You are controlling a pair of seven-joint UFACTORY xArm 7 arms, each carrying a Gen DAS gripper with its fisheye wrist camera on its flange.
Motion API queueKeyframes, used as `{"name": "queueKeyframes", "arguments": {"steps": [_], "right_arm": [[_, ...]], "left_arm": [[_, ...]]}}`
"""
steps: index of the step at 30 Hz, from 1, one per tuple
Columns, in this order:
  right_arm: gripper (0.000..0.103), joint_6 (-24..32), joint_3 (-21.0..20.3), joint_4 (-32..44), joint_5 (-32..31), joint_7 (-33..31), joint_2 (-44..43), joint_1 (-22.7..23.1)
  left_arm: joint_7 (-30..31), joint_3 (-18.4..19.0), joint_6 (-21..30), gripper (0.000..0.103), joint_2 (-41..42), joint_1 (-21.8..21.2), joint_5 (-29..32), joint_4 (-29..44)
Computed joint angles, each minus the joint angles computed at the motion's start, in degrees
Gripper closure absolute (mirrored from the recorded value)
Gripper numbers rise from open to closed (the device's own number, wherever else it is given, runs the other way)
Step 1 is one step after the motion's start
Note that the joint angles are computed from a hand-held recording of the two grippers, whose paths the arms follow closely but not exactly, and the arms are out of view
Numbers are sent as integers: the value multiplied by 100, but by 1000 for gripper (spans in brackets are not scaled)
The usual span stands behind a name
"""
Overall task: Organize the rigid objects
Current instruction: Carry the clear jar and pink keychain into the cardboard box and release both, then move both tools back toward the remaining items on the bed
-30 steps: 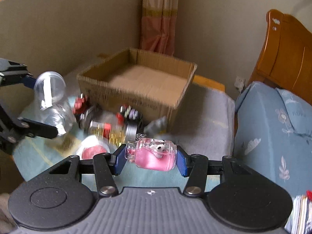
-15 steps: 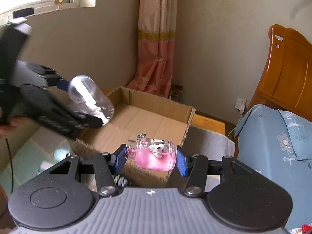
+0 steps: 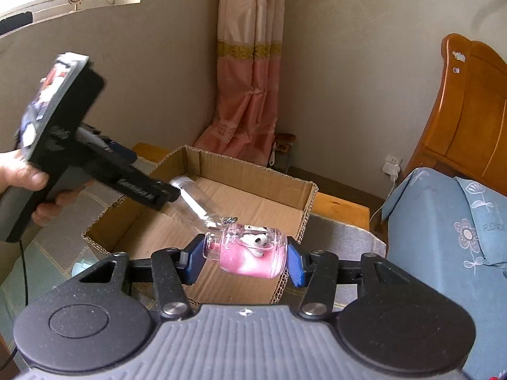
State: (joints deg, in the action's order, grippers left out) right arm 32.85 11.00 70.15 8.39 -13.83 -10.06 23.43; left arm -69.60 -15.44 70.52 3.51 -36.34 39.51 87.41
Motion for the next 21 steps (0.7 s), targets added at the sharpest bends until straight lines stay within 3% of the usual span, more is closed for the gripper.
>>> {"name": "queueKeyframes", "arguments": {"steps": [9,17,18,19,21], "right_arm": [[46,167,74,735,-365,271,745,-33],[44,497,27,1778,-1081,1175,1709,81],[31,434,15,1783,-1080,1240,1740,90],[11,329,-12,1746,-1183,1371,1740,115],[0,68,-29,1524,-1234,1530,1608,121]], "left_arm": [[-142,-326,192,9,-538,-90,70,-330],[-429,-708,449,6,-846,-154,168,-551],[-473,-741,436,6,-890,-163,159,-615],[-542,-790,482,5,-914,-176,154,-657],[-655,-850,548,2,-938,-190,101,-720]]}}
